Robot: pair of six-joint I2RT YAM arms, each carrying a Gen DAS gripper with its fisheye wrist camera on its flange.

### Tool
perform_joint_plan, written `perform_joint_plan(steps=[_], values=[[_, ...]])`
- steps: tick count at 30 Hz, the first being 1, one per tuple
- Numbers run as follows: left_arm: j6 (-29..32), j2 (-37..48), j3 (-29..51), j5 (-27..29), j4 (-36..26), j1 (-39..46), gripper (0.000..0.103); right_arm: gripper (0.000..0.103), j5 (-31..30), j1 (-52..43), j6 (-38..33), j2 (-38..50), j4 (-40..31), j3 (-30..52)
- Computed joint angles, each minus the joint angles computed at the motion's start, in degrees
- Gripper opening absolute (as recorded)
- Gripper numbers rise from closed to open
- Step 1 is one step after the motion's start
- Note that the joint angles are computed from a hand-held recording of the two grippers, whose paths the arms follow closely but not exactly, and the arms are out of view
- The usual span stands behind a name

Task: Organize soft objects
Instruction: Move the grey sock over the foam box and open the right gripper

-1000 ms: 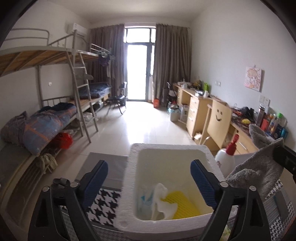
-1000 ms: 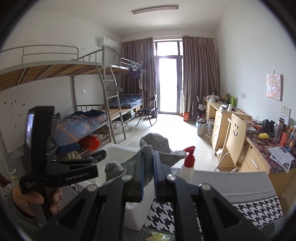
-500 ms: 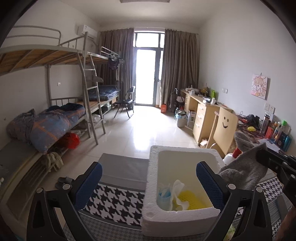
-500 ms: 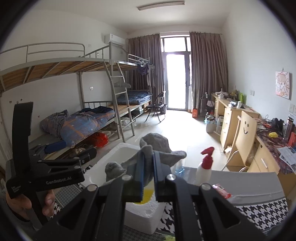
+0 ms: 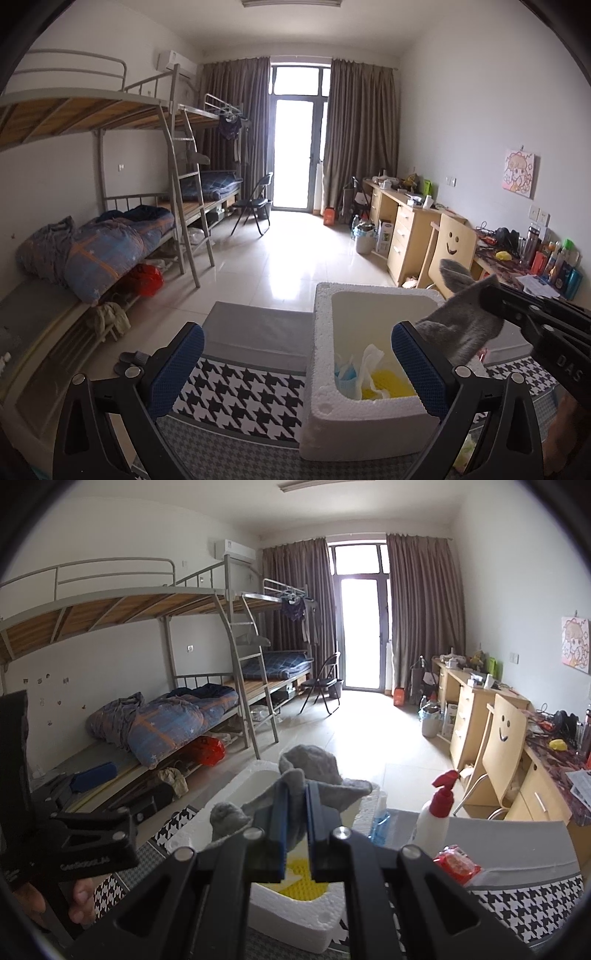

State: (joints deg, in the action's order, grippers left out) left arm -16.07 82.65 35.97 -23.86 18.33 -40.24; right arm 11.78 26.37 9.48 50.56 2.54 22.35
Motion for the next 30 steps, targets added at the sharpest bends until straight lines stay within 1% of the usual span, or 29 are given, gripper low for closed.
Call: perform_joint_plan(steps=[5, 8, 17, 22, 26, 30], values=[[-0.95, -0.62, -0.75, -0.40, -0.66, -0.27, 0.102, 0.011, -0.34, -0.43, -0.60, 3.43, 1.28, 0.93], [-0.54, -0.97, -1.14, -1.02, -1.01, -0.53, 0.102, 0.011, -0.48, -0.83, -0.49, 6.07, 2.10, 1.64], [-1.77, -1.81, -3.41, -2.68, -0.01, -1.09, 0.102, 0.011, -1.69, -2.44, -0.43, 11.21, 2.68, 3.15], [-3.49, -3.55, -6.43, -3.41, 1.46, -2.34, 0.102, 0.011, -3.32, -3.77, -0.02, 13.32, 2.71, 3.72], [-4.33, -4.41, -8.29, -6.38, 2.61, -4.23, 0.102, 0.011, -2.79, -3.44, 0.44, 13.70, 2.58, 3.97], [-4.85, -4.43, -10.20, -8.02, 4.61, -5.93, 0.102, 0.011, -2.37, -3.39, -0.47, 14.29, 2.90, 4.20]])
